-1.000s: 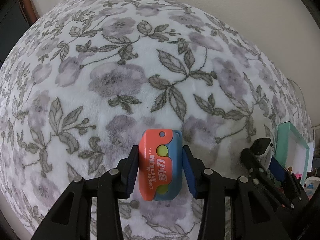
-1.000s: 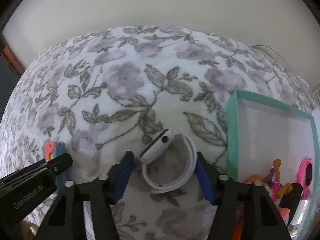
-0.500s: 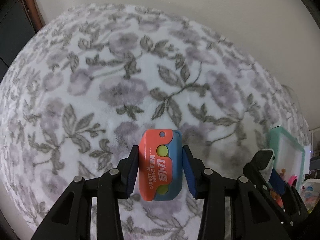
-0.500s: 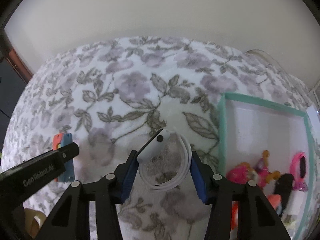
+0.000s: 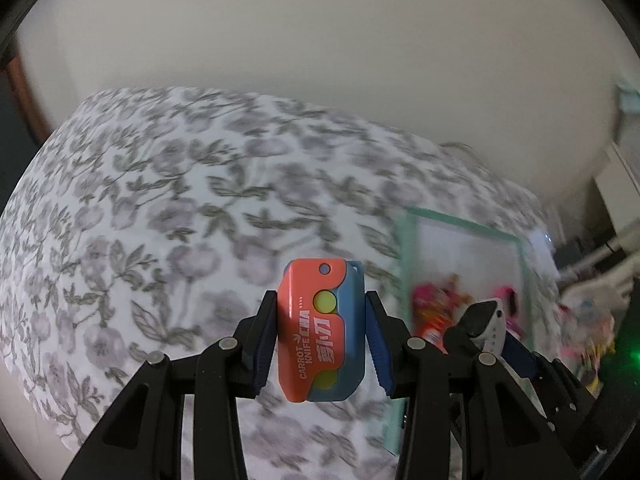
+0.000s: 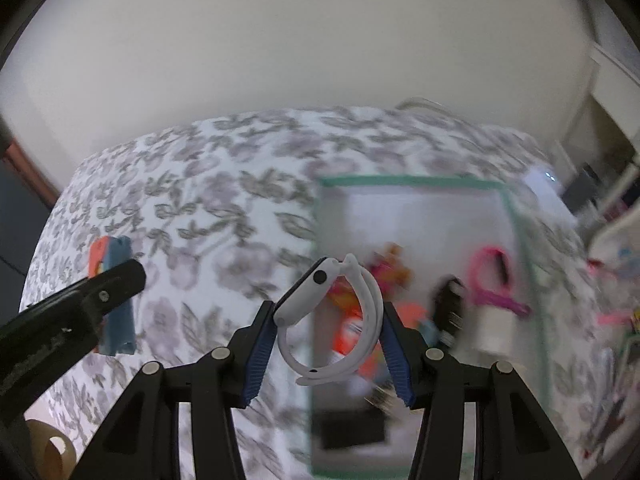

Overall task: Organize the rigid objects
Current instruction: 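Lift the knife toy and smartwatch and carry both over the tray, then open the left tool to drop the knife toy while the right tool releases the smartwatch into the tray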

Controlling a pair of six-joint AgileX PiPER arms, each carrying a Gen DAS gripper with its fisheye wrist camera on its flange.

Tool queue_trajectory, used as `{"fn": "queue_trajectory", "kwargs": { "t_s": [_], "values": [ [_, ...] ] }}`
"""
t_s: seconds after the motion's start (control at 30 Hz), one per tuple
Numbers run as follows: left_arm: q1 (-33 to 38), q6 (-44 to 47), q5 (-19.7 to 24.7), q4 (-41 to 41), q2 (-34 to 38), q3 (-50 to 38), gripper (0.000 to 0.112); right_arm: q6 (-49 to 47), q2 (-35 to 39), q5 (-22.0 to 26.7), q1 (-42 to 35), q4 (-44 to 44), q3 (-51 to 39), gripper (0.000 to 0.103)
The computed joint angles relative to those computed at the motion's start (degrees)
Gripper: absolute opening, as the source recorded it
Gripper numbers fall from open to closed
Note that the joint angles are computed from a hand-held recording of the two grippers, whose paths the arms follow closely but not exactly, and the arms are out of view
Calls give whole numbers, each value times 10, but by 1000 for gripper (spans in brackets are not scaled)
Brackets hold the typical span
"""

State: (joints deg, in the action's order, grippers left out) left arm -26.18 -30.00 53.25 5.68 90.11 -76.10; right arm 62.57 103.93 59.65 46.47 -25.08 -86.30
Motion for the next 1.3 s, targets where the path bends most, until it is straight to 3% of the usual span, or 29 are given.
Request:
{"fn": "queue_trajectory", "kwargs": {
  "t_s": [0.5,0.77,1.03,1.1,1.13,1.2,1.3],
  "values": [
    [-145,14,-76,-102,6,70,44,87,-183,-10,-21,22,261,54],
    [-143,79,-122,-192,41,93,44,72,-196,-53,-59,62,322,55],
    [-138,99,-127,-221,64,99,44,61,-183,-76,-70,81,340,55],
    [-138,100,-127,-219,62,101,48,62,-183,-79,-71,83,343,56],
    [-138,98,-127,-216,60,101,58,64,-185,-82,-72,83,344,56],
    [-138,94,-128,-209,53,105,65,67,-187,-83,-71,82,347,56],
    [-136,88,-124,-199,39,108,65,71,-187,-80,-68,79,345,56]
  ]
}}
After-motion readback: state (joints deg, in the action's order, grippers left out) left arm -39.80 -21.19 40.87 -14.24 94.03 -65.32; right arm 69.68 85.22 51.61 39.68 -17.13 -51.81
